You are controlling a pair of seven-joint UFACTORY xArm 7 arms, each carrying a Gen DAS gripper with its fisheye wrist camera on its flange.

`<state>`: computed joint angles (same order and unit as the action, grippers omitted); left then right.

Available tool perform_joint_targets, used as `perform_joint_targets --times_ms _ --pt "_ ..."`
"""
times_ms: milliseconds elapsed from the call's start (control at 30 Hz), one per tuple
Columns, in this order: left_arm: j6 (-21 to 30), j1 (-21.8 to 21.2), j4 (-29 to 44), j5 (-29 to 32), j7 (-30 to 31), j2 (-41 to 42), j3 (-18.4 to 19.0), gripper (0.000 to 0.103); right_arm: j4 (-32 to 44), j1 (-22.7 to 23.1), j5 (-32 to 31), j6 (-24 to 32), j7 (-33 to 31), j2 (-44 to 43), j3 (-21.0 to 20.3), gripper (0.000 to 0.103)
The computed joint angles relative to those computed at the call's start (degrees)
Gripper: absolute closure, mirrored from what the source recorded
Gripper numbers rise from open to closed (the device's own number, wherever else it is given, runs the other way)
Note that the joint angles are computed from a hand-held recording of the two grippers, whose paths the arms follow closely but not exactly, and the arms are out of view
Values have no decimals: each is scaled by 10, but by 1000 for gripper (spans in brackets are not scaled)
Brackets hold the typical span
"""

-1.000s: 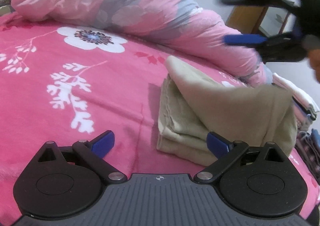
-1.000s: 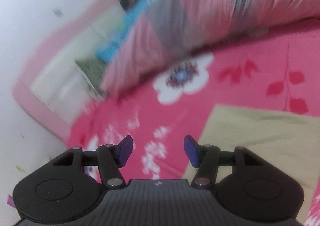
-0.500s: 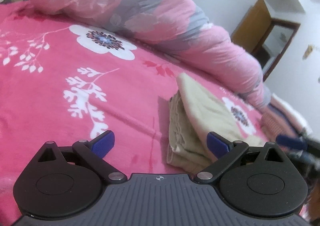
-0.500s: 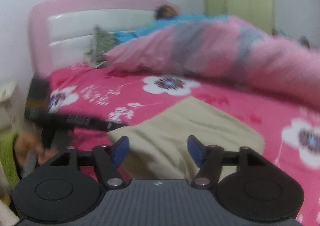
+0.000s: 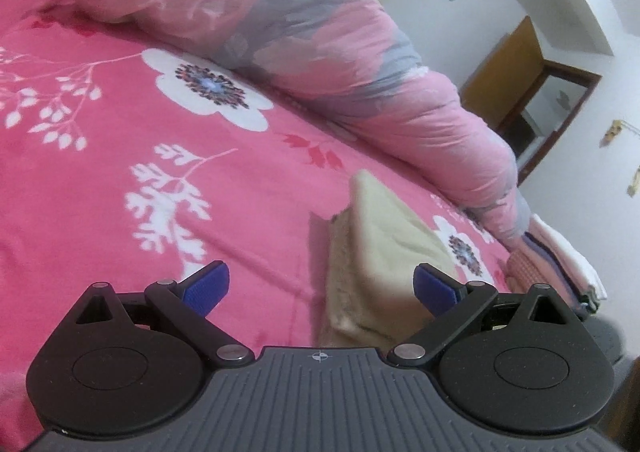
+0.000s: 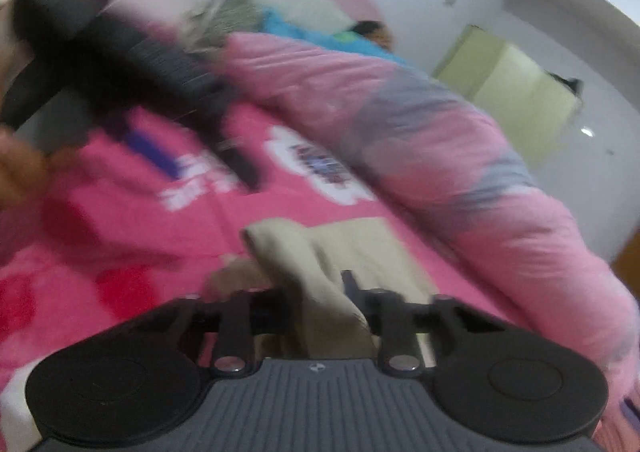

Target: Fold clothes

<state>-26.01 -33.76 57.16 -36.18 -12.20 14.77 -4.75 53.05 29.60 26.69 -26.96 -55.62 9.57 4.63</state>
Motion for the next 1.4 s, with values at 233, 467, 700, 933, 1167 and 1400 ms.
perform_joint_targets --times_ms 233,467,700,933,1167,1400 --pt "-9 36 -21 53 -62 -2 -13 4 101 20 211 -213 -82 21 -7 88" --pt "-1 38 -29 58 -66 -3 -7 4 106 52 176 -122 -218 123 12 89" --pt "-5 34 -36 43 -49 -6 -2 4 140 85 180 -88 -230 140 -15 89" --pt "6 19 -25 25 -24 -2 9 4 111 99 150 -83 -247 138 -24 88" --pt "22 -28 -2 -49 53 -1 37 4 39 77 65 -119 -200 111 -8 88" --pt "36 -125 66 -237 251 13 101 4 -3 57 -12 -165 -187 122 3 59"
